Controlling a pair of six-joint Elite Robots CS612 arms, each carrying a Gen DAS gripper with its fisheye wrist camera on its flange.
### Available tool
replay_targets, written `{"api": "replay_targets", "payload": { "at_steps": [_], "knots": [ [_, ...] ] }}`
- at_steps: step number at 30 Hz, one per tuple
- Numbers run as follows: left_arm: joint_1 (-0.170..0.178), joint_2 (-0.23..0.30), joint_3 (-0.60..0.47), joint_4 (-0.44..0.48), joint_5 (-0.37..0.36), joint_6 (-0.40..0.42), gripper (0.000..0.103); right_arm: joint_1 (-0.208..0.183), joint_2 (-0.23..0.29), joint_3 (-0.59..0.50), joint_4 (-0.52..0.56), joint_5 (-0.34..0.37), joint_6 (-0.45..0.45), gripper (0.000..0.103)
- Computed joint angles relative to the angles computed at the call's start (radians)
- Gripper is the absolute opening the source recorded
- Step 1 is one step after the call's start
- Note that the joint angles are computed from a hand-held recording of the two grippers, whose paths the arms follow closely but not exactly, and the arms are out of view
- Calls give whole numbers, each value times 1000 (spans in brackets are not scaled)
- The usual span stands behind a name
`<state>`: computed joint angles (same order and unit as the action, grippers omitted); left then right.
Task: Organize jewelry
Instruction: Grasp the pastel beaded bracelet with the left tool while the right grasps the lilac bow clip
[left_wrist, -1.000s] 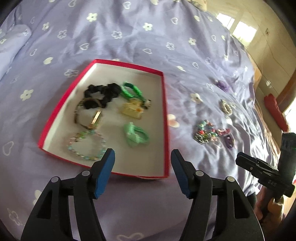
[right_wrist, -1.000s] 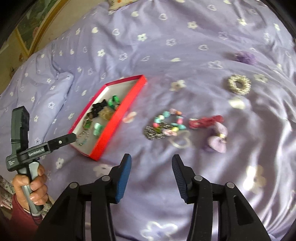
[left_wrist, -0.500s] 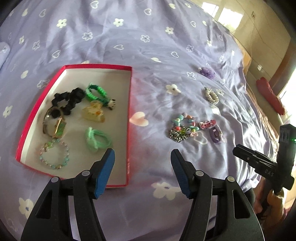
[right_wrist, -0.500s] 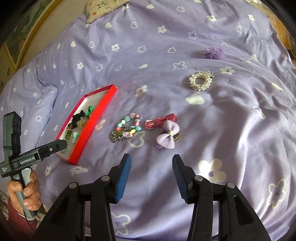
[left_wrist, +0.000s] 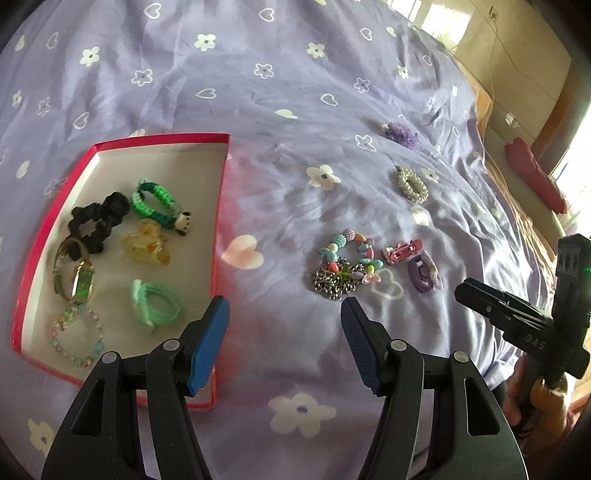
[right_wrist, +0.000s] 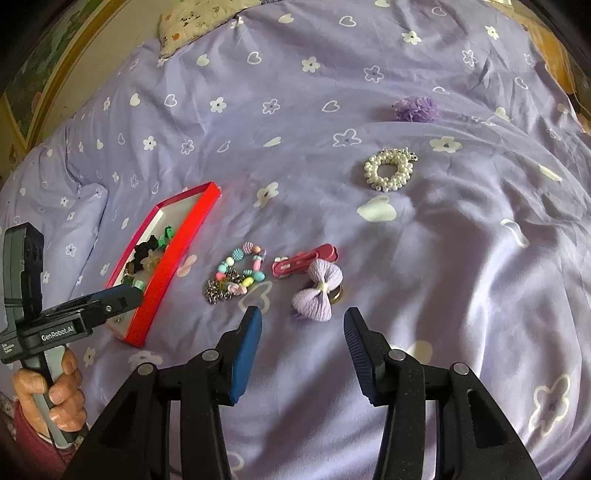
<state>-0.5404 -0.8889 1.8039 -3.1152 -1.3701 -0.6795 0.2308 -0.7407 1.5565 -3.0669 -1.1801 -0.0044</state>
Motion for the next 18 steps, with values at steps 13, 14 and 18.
{"api": "replay_targets", "payload": {
  "at_steps": [13, 14, 18],
  "knots": [
    [23, 90, -173, 103, -82, 137, 62, 7, 43, -74, 42, -10, 12, 46],
    [24, 97, -183, 112, -85, 146, 61, 7, 45, -78, 47, -11, 12, 43],
    [30, 130, -235, 163, -113, 179, 49, 7, 59, -101, 85, -14, 12, 31]
  ]
}}
